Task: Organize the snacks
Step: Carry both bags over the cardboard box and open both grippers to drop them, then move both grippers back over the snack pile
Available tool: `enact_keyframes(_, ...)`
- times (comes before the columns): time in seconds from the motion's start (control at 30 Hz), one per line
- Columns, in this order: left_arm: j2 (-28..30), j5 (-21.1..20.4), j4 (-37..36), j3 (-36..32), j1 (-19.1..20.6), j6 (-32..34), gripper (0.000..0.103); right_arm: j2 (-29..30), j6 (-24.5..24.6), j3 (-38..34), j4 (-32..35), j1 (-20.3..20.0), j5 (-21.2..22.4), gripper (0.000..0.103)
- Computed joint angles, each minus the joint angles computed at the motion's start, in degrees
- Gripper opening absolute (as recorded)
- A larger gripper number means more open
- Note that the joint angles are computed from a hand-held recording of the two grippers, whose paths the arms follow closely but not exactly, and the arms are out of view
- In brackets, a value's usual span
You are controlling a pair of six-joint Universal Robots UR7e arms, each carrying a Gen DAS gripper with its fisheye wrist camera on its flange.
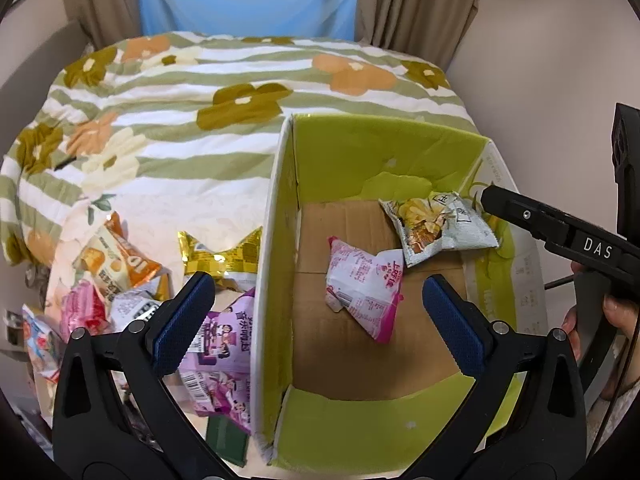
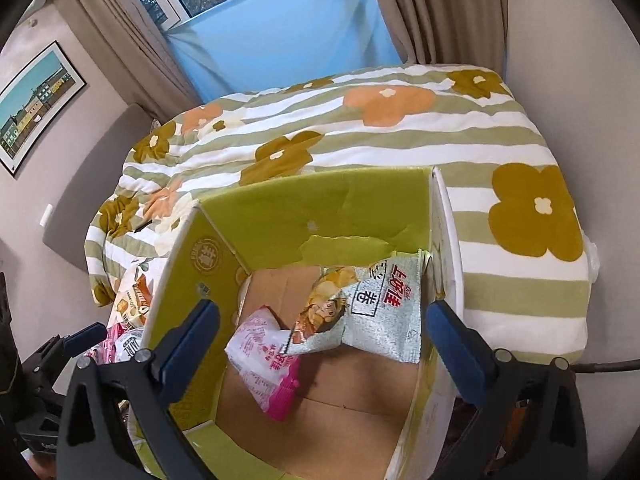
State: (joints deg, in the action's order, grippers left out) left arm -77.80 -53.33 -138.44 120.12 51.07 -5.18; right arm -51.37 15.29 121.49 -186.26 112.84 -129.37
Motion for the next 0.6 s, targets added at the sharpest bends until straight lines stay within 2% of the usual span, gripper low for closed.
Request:
enact_keyframes(0.13, -2.3, -0.4, -1.3, 0.6, -0.9, 1.4, 0.103, -0.3, 0.5, -0.3, 0.2, 2.4, -2.5, 0.103)
enact_keyframes(0.3, -6.6, -2.1, -2.0, 1.6, -1.7, 3.5, 0.103, -0.6, 3.5, -1.0, 2.3, 6.4, -7.1, 0.103)
enact_keyframes(0.47, -11.6, -3.2, -0.7, 2.4, -2.2, 6.0, 0.103, 0.7, 7.7, -2.4, 5.3, 12.4, -13.3, 0.103)
enact_keyframes(0.6, -17.4, -4.2, 1.6, 3.2, -2.0, 9.3, 0.103, 2.8, 13.3, -4.0, 8.0, 17.7, -17.6, 0.103)
